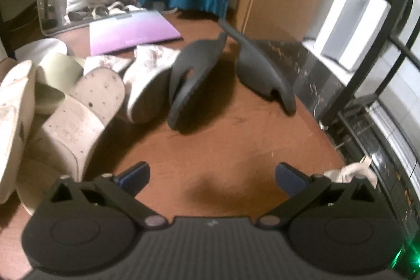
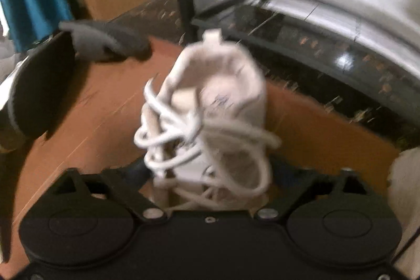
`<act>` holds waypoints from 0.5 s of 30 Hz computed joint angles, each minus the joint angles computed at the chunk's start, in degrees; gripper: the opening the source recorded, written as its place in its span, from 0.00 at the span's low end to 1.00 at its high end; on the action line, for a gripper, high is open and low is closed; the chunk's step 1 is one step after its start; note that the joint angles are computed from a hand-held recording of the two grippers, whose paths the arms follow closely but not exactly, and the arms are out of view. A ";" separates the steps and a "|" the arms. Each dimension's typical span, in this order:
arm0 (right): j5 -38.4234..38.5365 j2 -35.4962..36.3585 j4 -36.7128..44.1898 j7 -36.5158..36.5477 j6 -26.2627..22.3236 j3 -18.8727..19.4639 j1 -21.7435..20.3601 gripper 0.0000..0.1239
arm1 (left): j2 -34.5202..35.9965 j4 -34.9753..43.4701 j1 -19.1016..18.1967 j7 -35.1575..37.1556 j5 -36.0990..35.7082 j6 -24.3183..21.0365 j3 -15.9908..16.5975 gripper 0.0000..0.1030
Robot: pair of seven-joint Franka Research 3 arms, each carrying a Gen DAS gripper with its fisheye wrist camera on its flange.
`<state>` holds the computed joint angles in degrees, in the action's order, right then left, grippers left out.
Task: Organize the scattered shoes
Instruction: 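Grasp the second beige sneaker with the right tool and set it beside its pair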
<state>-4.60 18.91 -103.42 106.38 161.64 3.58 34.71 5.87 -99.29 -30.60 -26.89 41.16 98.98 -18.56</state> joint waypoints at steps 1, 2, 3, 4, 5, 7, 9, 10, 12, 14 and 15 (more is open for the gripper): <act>-0.06 -0.44 -0.83 0.07 0.84 -0.03 0.02 0.66 | 0.17 0.07 -0.02 0.07 0.32 -0.06 0.03 0.99; 0.21 -1.23 -1.95 -0.02 1.48 0.11 -0.14 0.63 | 0.44 0.39 -0.14 0.00 0.46 -0.31 -0.02 0.99; 0.64 -1.95 -2.94 -0.16 1.96 0.34 -0.37 0.62 | 0.81 0.81 -0.32 0.16 0.84 -0.70 -0.04 0.99; 1.50 -2.52 -3.59 -0.42 2.04 0.78 -0.78 0.61 | 0.94 0.95 -0.42 0.24 0.95 -0.84 -0.01 0.99; 3.34 -3.39 -4.68 -0.96 2.45 1.63 -1.62 0.61 | 1.06 1.09 -0.51 0.30 1.03 -0.96 0.03 0.99; 13.92 -6.69 -8.97 -4.81 4.78 5.97 -5.99 0.60 | 1.13 1.13 -0.65 0.29 1.19 -1.04 0.11 0.99; 24.48 -9.83 -12.48 -10.04 7.07 9.15 -9.07 0.60 | 1.16 1.32 -0.78 0.55 1.34 -1.19 0.13 0.99; 28.67 -11.54 -14.19 -13.24 8.63 10.03 -9.87 0.60 | 1.13 1.42 -0.91 0.71 1.58 -1.42 0.10 0.99; 37.57 -14.42 -16.69 -21.08 11.76 11.34 -10.80 0.60 | 1.47 2.24 -1.44 1.01 2.68 -2.64 -0.06 0.99; 47.16 -16.80 -18.13 -28.60 13.11 11.62 -10.66 0.60 | 1.72 3.03 -2.14 1.35 4.14 -4.12 -0.21 0.99; 56.87 -19.86 -19.73 -35.60 14.06 11.52 -10.37 0.60 | 1.89 3.41 -2.44 1.52 4.75 -4.72 -0.25 0.99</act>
